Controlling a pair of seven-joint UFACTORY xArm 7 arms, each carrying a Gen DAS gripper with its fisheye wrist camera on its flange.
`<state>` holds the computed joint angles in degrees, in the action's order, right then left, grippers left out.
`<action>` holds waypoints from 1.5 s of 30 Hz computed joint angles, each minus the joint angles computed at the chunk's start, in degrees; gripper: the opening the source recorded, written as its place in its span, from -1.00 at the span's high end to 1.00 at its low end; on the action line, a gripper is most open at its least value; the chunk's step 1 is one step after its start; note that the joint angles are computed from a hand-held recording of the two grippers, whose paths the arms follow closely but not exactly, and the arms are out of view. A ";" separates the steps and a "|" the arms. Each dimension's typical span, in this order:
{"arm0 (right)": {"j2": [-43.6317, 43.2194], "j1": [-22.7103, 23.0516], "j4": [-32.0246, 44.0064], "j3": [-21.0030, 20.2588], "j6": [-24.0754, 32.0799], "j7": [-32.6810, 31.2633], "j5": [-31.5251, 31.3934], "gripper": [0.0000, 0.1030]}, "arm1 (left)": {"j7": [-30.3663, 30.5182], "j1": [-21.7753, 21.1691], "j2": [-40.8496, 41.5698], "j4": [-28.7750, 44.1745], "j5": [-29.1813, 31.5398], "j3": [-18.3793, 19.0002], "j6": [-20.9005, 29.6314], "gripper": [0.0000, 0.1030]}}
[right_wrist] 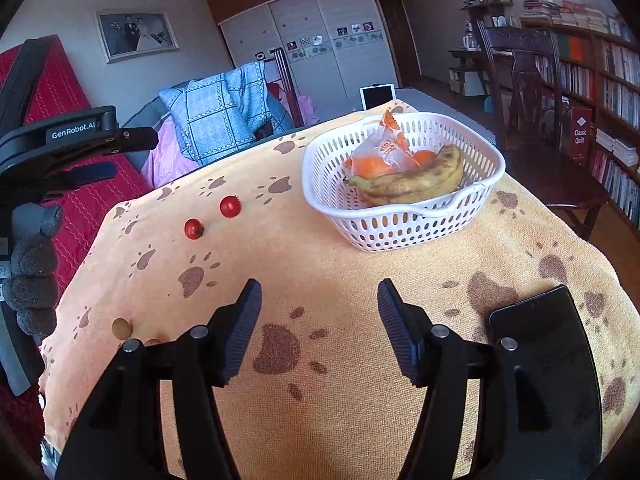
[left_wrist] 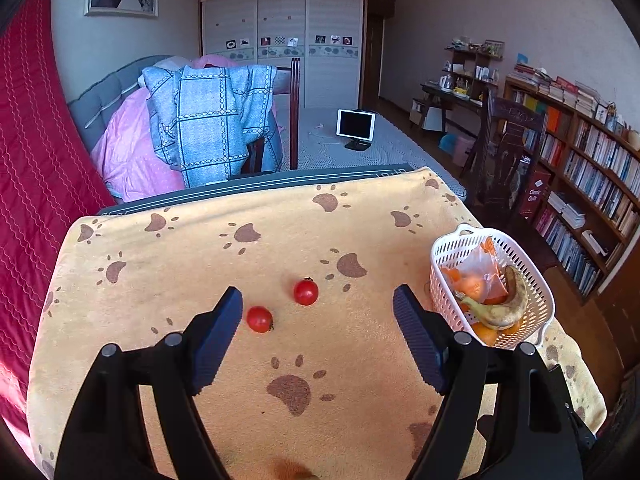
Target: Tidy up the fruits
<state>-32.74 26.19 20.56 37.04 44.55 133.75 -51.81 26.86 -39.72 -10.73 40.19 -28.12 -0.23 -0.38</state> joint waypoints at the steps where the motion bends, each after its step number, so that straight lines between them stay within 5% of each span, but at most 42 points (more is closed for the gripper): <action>1: 0.52 -0.27 0.38 0.03 -0.72 -0.11 -0.78 -0.21 | -0.06 0.81 -1.00 -1.01 0.40 0.12 -0.10 -0.50; 15: 7.18 -0.69 3.52 -1.46 -7.86 3.04 -9.17 -0.21 | 0.03 2.17 -9.07 -13.12 5.11 9.76 -0.41 -0.49; 21: 9.36 0.75 4.45 -2.69 -7.76 3.93 -10.73 -0.21 | 0.97 0.11 -6.40 -15.72 6.32 14.27 0.06 -0.25; 24: 10.15 1.55 4.65 -3.44 -7.71 4.23 -11.25 -0.21 | 4.08 -4.43 -5.16 -15.72 1.96 19.15 1.12 -0.20; 33: 12.11 3.34 5.20 -5.26 -7.61 5.18 -12.90 -0.21 | 15.03 -11.09 -2.44 -14.98 -11.09 23.92 2.37 0.03; 45: 14.71 4.84 6.51 -7.31 -7.85 6.79 -14.51 -0.21 | 33.02 -14.87 -3.05 -13.06 -30.65 26.78 4.60 0.41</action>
<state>-18.03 31.03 27.07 29.73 36.71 140.54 -66.32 59.88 -54.59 -13.79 27.13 -58.76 26.55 4.23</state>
